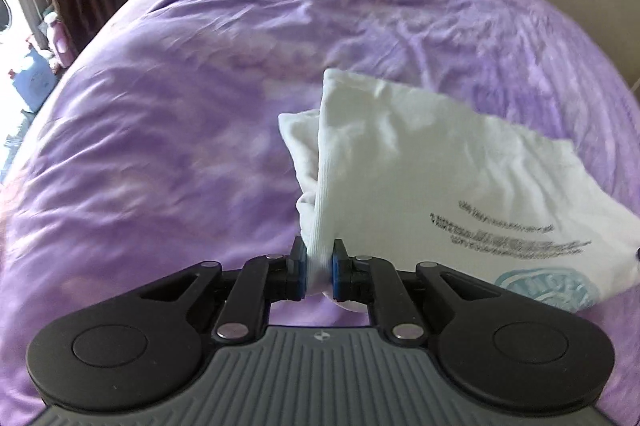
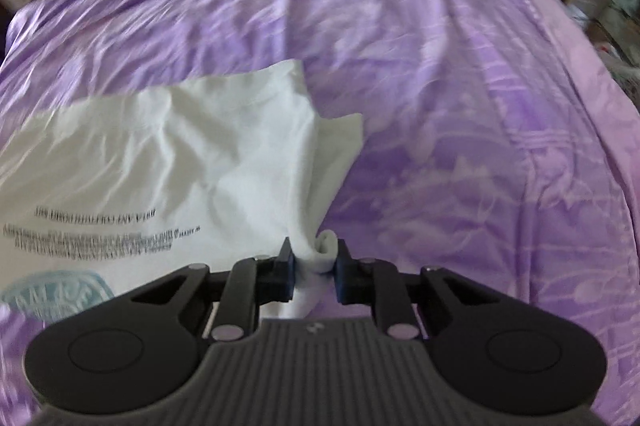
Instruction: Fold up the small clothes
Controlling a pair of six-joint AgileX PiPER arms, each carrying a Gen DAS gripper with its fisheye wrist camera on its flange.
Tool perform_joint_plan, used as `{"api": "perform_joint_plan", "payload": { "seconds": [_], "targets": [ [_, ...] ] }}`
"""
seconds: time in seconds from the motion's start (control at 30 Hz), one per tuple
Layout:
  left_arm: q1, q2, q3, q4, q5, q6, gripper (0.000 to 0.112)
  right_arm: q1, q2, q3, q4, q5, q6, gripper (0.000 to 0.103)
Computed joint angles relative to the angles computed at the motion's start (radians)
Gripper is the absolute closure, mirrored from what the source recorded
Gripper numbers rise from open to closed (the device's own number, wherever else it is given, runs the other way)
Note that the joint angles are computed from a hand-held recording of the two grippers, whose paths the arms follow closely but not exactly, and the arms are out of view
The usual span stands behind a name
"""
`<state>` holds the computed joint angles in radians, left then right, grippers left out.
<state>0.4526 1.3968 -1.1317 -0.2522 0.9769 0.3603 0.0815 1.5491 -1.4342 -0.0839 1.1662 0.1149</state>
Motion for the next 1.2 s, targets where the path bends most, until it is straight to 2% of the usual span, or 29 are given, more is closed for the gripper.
{"api": "perform_joint_plan", "payload": {
  "seconds": [0.13,0.2,0.3,0.43,0.57,0.7,0.77,0.87,0.97,1.0,1.07,1.2],
  "targets": [
    [0.133,-0.061,0.091,0.007,0.057,0.152,0.1,0.082,-0.092,0.142,0.014,0.029,-0.034,0.091],
    [0.173,-0.081,0.141,0.004,0.061,0.215,0.1,0.139,-0.127,0.215,-0.003,0.032,-0.029,0.091],
    [0.183,-0.085,0.21,0.008,0.002,0.248,0.1,0.213,-0.148,0.297,-0.043,0.014,0.013,0.091],
    [0.163,-0.029,0.256,0.044,-0.069,0.222,0.1,0.177,-0.117,0.374,-0.04,-0.053,0.027,0.091],
    [0.162,-0.011,0.307,0.062,-0.127,0.265,0.099,0.18,-0.086,0.444,-0.043,-0.119,0.051,0.09],
    [0.149,0.002,0.324,0.085,-0.148,0.289,0.096,0.187,-0.051,0.466,-0.056,-0.156,0.055,0.088],
    [0.165,0.01,0.311,0.095,-0.121,0.308,0.093,0.183,-0.044,0.473,-0.055,-0.163,0.045,0.086],
    [0.196,0.0,0.3,0.121,-0.082,0.34,0.086,0.167,-0.065,0.477,-0.044,-0.152,0.022,0.085],
    [0.214,0.0,0.279,0.162,-0.039,0.346,0.086,0.163,-0.083,0.481,-0.042,-0.125,0.005,0.079],
    [0.192,0.0,0.281,0.228,-0.034,0.301,0.09,0.164,-0.088,0.481,-0.045,-0.107,-0.001,0.073],
    [0.168,-0.015,0.311,0.309,-0.069,0.257,0.092,0.171,-0.092,0.477,-0.063,-0.063,-0.015,0.07],
    [0.203,-0.046,0.279,0.291,-0.016,0.341,0.092,0.17,-0.123,0.442,-0.067,0.013,-0.061,0.067]
  ]
}}
